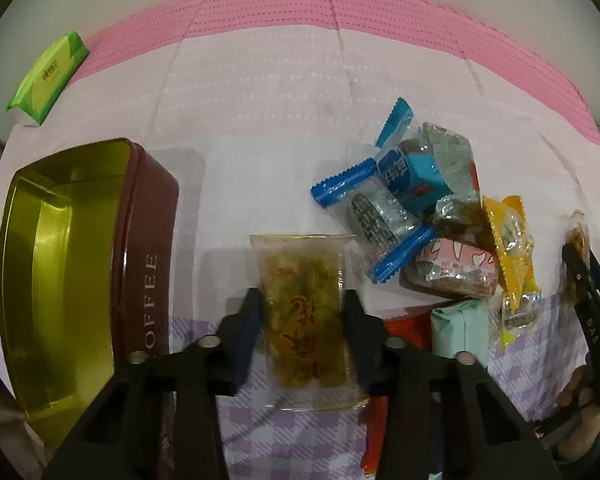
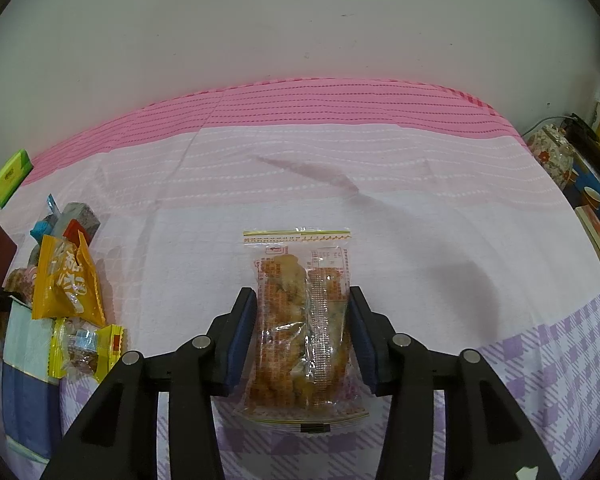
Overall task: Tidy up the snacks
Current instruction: 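Grasp the clear cookie bag with gold print with the left gripper while the right holds its bag, then carry the cookie bag into the gold tin and open the left gripper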
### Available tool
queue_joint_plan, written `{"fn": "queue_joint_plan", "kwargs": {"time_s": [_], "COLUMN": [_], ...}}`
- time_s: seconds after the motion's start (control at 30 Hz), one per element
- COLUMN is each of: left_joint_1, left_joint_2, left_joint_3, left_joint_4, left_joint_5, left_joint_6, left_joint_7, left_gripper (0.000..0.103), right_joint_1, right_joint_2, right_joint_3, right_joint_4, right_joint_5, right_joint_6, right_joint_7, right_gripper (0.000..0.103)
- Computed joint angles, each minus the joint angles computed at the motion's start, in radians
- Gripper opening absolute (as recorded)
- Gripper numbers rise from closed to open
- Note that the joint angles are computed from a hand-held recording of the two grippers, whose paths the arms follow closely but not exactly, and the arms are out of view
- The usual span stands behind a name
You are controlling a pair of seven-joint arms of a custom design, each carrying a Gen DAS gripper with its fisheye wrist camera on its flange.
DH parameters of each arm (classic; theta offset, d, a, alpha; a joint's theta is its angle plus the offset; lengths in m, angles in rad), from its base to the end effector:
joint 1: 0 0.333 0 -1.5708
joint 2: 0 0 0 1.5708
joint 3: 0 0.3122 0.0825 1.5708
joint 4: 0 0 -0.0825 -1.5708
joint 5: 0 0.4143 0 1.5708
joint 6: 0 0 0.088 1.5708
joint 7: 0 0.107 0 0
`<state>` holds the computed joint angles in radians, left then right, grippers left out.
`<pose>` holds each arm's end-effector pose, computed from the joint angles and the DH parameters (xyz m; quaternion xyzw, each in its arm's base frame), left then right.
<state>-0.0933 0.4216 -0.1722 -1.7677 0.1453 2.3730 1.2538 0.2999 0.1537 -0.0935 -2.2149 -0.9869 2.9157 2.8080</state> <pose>0.6732 -0.1712 0.3258 -0.6960 0.7113 -0.0743 0.0639 0.5654 0.1716 0.3246 -0.6284 0.7039 -0.2474 0.2201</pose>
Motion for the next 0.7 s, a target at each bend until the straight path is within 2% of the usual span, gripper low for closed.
{"fn": "queue_joint_plan", "kwargs": {"time_s": [0.27, 0.47, 0.6, 0.7], "left_joint_1": [0.014, 0.037, 0.055, 0.059], "left_joint_2": [-0.046, -0.16, -0.23, -0.29], "left_joint_3": [-0.009, -0.015, -0.001, 0.018], "left_joint_4": [-0.057, -0.168, -0.213, -0.257], "left_joint_5": [-0.022, -0.077, -0.108, -0.083], "left_joint_6": [0.028, 0.073, 0.084, 0.09], "left_joint_7": [0.016, 0.06, 0.096, 0.099], "left_gripper": [0.039, 0.039, 0.039, 0.039], "right_joint_1": [0.0, 0.0, 0.0, -0.001], "right_joint_2": [-0.001, -0.001, -0.001, -0.001], "right_joint_3": [0.0, 0.0, 0.0, 0.0], "right_joint_4": [-0.001, -0.001, -0.001, -0.001], "right_joint_5": [-0.001, -0.003, -0.003, -0.003], "right_joint_6": [0.0, 0.0, 0.0, -0.001], "right_joint_7": [0.001, 0.002, 0.003, 0.003], "right_gripper": [0.044, 0.044, 0.044, 0.044]}}
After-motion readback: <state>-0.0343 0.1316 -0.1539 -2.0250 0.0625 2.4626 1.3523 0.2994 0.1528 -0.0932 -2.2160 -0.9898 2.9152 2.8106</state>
